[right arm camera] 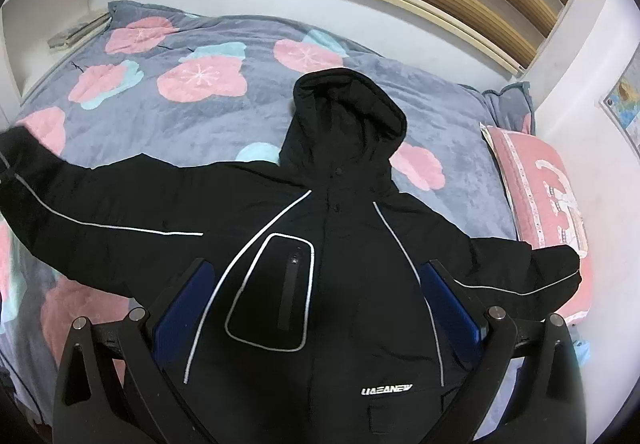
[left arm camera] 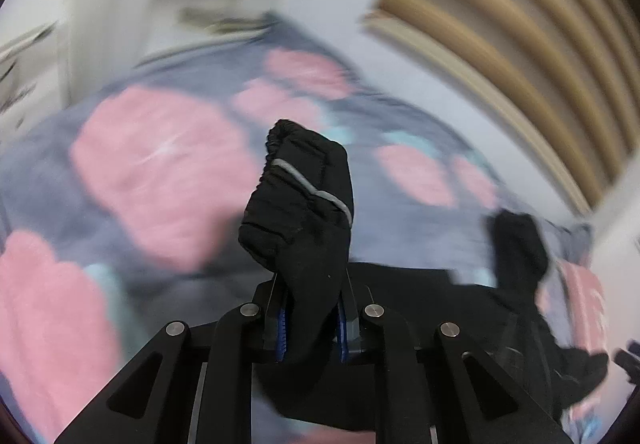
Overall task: Fold large clothes
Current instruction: 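Grasp the black jacket's sleeve cuff with the left gripper and lift it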
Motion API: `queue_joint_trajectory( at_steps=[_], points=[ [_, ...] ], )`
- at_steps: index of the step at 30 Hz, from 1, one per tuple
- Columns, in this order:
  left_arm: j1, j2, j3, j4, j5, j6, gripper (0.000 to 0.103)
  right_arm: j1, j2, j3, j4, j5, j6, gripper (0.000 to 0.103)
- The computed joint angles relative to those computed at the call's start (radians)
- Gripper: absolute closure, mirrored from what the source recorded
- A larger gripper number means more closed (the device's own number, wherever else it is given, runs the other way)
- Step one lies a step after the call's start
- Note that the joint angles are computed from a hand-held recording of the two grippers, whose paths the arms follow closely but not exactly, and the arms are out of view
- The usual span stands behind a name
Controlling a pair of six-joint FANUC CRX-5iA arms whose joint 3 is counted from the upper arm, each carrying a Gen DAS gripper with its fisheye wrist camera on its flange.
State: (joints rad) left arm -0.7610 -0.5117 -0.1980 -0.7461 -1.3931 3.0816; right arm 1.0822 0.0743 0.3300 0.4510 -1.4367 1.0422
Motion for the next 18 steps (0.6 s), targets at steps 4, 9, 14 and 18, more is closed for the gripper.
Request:
queue_joint_trajectory(
  at_steps=[4, 9, 14, 18],
  points=[
    [-0.081, 0.174, 0.171, -0.026, 0.057, -0.070, 0.086, -0.049, -0.030, -0.009, -0.027, 0.002, 0.041, 0.000],
    [-0.080, 0.459, 0.397, 0.069, 0.193, -0.224, 0.086, -0.132, -0.086, -0.062, -0.030, 0.017, 0.100, 0.000],
    [-0.062, 0.717, 0.588, 0.196, 0.267, -0.318, 0.086, -0.246, -0.132, -0.123, -0.061, 0.035, 0.174, 0.000],
    [-0.055, 0.972, 0.822, 0.294, 0.186, -0.432, 0.083, -0.322, -0.166, -0.222, -0.066, 0.095, 0.247, 0.000]
  ],
)
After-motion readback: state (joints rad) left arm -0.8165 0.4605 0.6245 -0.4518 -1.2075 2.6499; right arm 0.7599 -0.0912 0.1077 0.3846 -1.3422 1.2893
